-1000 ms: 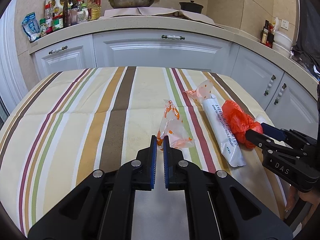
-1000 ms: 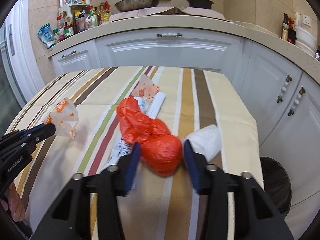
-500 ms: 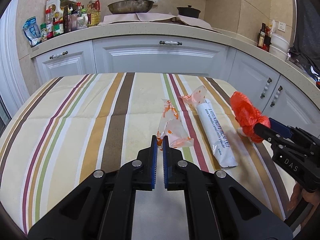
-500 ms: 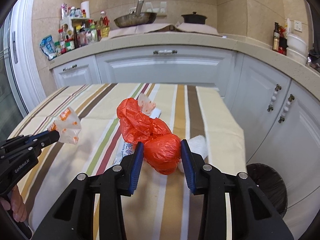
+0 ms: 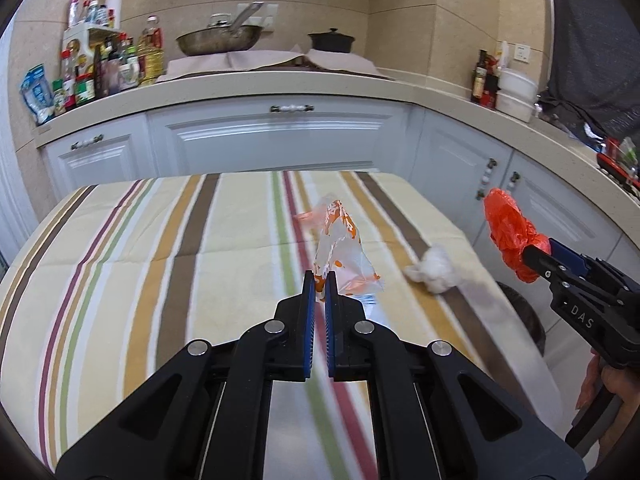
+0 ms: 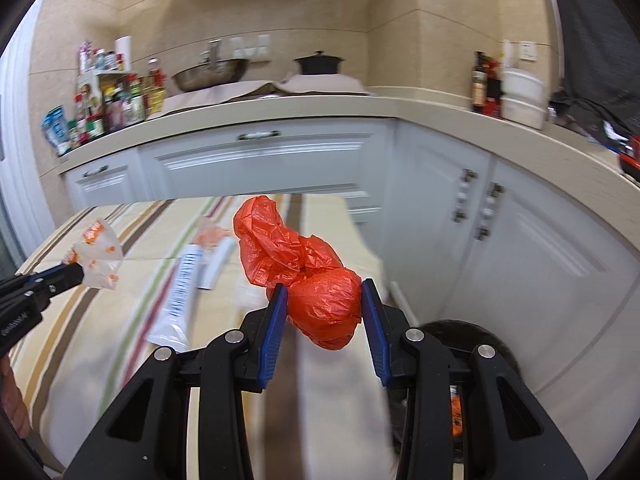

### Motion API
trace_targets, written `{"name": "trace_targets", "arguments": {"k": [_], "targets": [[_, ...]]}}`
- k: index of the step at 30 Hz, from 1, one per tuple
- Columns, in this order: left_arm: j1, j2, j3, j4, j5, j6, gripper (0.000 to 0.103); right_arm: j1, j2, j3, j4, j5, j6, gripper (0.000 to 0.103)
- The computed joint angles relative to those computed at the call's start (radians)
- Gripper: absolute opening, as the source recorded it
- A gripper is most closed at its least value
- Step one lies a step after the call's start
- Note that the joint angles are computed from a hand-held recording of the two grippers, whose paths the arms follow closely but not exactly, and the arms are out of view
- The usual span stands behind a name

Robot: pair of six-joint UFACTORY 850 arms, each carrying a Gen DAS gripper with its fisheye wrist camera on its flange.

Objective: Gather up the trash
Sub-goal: 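Grasp the red bag with the right tool and carry both bags over the bin, releasing them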

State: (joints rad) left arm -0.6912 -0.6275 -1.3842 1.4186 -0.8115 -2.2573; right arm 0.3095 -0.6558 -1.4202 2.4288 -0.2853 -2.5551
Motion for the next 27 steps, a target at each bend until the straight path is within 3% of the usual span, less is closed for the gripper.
{"name": "trace_targets", "arguments": {"k": [10, 17, 27], "targets": [[-0.023, -0.143, -0.236, 0.038, 0.099, 0.123, 0.005, -0.088, 0.037, 0.068, 0.389, 0.007, -0.323, 0.038], [-0.030, -0.321, -0.519, -0.064, 0.165, 0.341, 0.004, -0.139, 0.023, 0.069, 0.582, 0.012, -0.475, 0.038], [-0.031, -0.608, -0.999, -0.339, 0.132, 0.731, 0.004, -0.188, -0.042, 0.012, 0.593, 0.027, -0.453, 0.038]]}}
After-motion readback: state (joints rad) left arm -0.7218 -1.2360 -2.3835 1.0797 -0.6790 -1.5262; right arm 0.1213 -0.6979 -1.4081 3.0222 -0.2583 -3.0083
